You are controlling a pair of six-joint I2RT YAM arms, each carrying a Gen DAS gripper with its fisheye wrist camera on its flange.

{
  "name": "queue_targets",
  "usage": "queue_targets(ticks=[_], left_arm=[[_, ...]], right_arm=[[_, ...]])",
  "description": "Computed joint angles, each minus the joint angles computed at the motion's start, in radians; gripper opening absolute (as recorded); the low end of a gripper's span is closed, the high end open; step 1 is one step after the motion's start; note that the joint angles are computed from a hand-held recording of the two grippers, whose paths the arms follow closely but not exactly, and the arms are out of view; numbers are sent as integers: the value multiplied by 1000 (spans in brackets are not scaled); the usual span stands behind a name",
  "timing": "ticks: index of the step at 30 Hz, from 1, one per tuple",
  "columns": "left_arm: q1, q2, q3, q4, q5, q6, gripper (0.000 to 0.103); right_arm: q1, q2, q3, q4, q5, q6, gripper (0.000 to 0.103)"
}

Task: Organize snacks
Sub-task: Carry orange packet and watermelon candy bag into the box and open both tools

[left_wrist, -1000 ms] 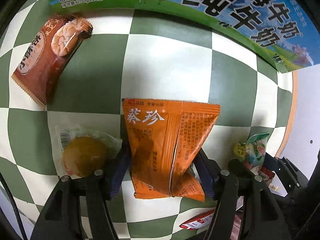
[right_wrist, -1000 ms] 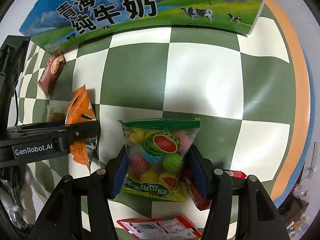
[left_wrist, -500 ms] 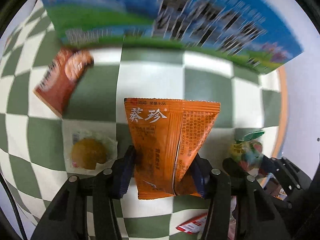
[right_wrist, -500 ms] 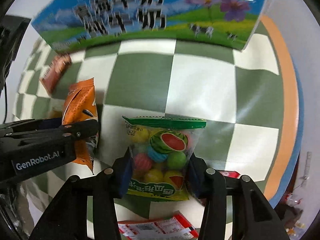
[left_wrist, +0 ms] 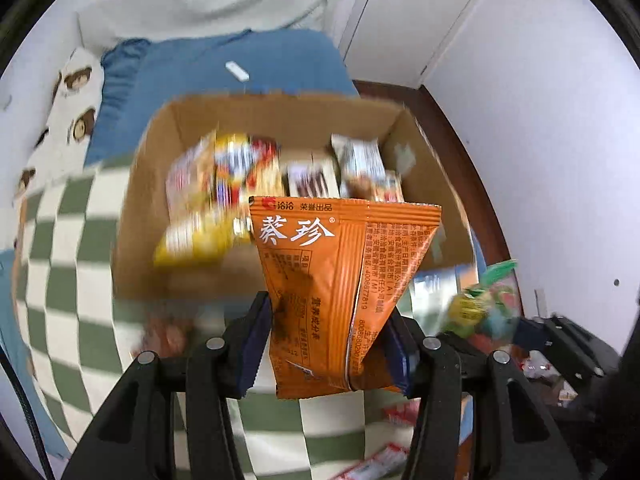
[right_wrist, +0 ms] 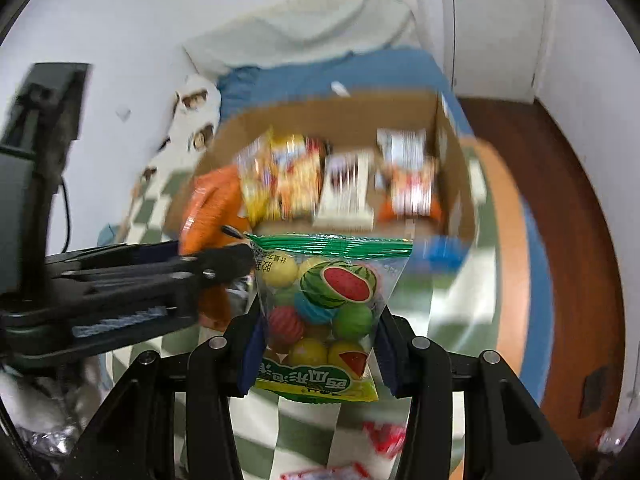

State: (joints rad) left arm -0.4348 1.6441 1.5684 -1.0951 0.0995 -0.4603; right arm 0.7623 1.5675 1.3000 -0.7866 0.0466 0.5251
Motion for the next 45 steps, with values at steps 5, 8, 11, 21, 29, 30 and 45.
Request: queue_targets(ticks=[5, 8, 11, 21, 29, 30, 45], left_arm=[[122, 257, 259, -91, 19, 111, 49], [153, 411, 427, -183, 21, 138, 49], [170, 506, 498, -227, 12, 154, 49], [194, 598, 466, -256, 33, 194, 50], [196, 560, 365, -215, 44, 180, 68], [195, 547, 350, -203, 28, 181, 70], [200, 327, 155, -129, -26, 129, 90]], right_arm=[[-73, 199, 297, -87, 20, -87, 50], [-131, 346, 449, -132, -15, -133, 50], [-171, 472, 574, -190, -65, -153, 50], [-208, 666, 662, -253, -181, -195, 50], [-213, 741, 720, -320, -214, -215, 63], [-214, 743, 725, -327, -211, -209, 71], [-209, 677, 689, -369, -87, -162, 97]])
